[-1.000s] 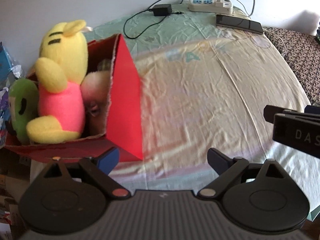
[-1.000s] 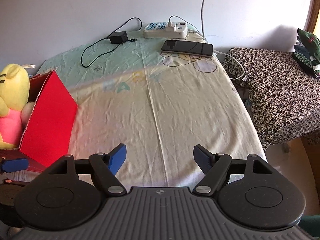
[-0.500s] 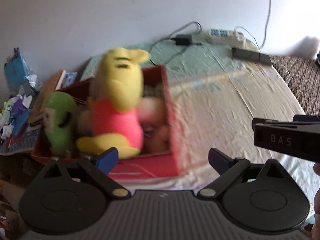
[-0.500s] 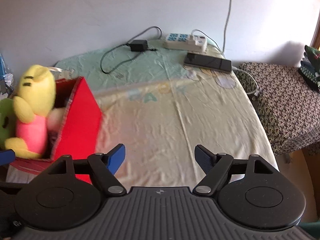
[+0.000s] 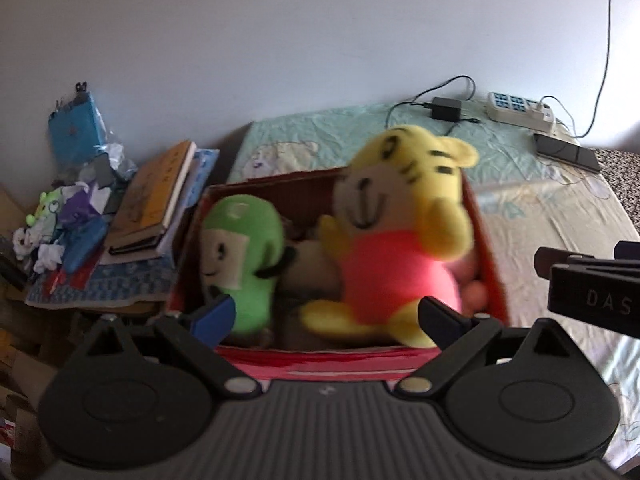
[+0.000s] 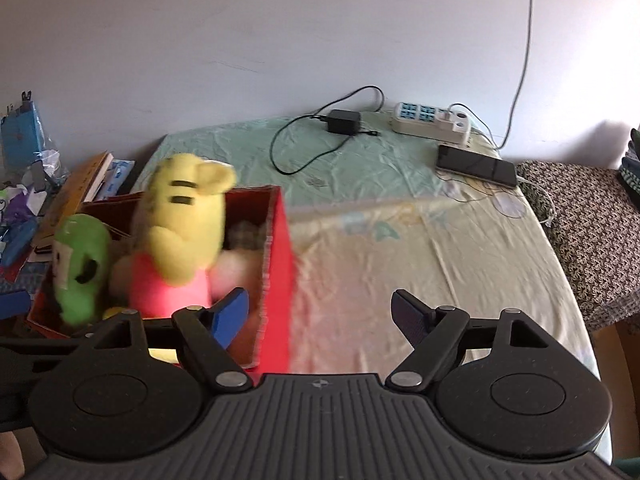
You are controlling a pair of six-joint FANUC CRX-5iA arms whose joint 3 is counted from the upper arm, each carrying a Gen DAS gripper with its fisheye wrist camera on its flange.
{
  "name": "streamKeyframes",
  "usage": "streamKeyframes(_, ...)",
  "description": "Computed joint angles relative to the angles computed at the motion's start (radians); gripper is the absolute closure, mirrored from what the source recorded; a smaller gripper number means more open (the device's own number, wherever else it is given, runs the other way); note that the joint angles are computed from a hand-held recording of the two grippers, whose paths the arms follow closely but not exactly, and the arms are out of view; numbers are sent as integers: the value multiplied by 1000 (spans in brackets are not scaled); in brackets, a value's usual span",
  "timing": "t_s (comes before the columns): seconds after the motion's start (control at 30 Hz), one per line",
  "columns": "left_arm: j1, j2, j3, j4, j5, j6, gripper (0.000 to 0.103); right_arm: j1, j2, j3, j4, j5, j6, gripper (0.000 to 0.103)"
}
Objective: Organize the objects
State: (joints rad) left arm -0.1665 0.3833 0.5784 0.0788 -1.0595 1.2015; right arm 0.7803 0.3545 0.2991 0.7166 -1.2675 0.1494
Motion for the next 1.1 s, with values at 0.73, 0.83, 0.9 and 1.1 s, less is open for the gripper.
streamKeyframes(0.73,111,96,98,71,-94,-100,4,44,210,303,-14,-141,-18,14)
streamKeyframes(0.83,117,98,98,74,-95,-102,4,48,221,315,-9,-152,-32,14)
streamKeyframes(0.9,120,100,96,72,-94,-105,4,49,232,334,-14,-163,-27,14)
streamKeyframes(1.1,134,99,85,81,-90,-124,4,58,278,400,-18,-206,10,14)
